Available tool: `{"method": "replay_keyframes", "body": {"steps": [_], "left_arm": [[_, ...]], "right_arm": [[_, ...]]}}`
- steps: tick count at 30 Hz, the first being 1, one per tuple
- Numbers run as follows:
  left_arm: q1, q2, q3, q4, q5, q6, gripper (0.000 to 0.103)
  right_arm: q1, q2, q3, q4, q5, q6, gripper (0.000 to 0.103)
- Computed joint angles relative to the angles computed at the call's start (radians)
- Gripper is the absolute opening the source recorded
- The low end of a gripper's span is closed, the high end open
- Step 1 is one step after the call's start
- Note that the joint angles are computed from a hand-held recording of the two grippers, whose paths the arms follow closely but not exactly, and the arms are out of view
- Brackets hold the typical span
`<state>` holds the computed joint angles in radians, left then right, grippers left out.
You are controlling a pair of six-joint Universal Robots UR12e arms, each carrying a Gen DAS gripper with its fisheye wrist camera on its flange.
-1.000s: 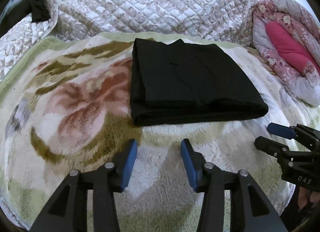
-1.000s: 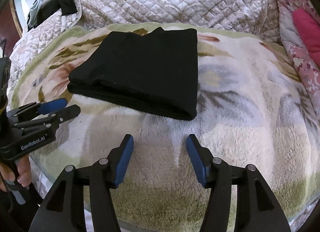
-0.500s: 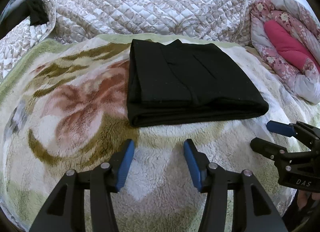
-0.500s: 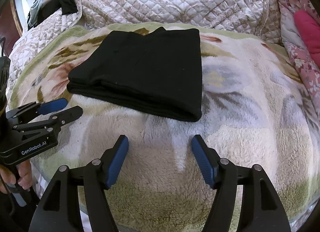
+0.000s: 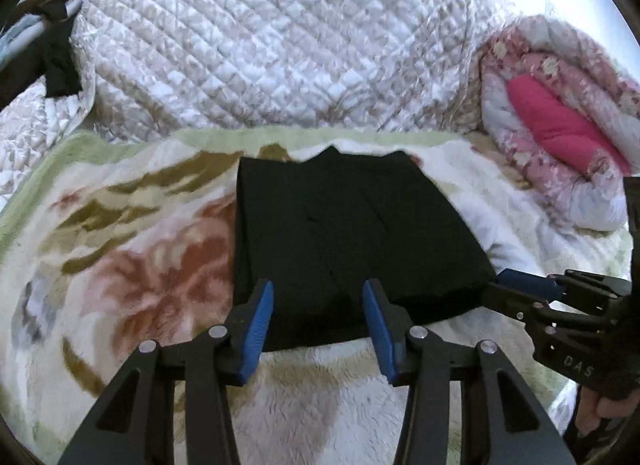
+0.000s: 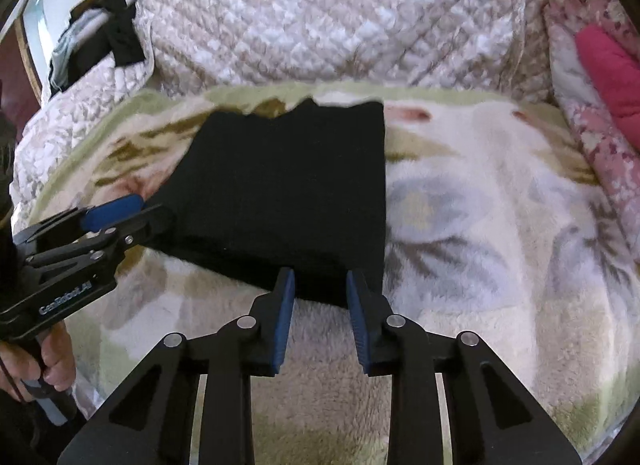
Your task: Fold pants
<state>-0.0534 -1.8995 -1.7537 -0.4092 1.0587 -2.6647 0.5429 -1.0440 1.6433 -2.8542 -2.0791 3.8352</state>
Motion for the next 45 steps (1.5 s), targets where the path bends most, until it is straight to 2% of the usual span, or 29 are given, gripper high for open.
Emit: {"method": "replay_keyframes", "body": {"steps": [7,10,14,17,29,45], "left_arm": [[-0.002,0.012,-0.015,0.004,0.028,0.015,0.046],[0.005,0.027,-0.024,-0.036,0.023,0.010,0.047],[0.004,0.035,-0.037,-0.093,0.065,0.030,0.047],[0.003,0.032,-0.035,-0.128,0.097,0.028,0.047],[0.005,0.026,-0.037,-0.106,0.102,0.029,0.052],[0.003,0.022,-0.034,-0.110,0.106,0.030,0.054]], "right_arm": [[0.012,-0.012,0.003,0.023,0.001,0.016,0.028],[0.017,-0.012,0.008,0.033,0.012,0.025,0.030],[0.013,-0.009,0.012,0.066,0.043,0.054,0.038],[0.016,-0.005,0.009,0.062,0.038,0.039,0.045],[0.021,0.007,-0.001,0.061,0.030,0.013,0.055],[0.022,0.010,-0.008,0.076,0.020,0.003,0.056]]}}
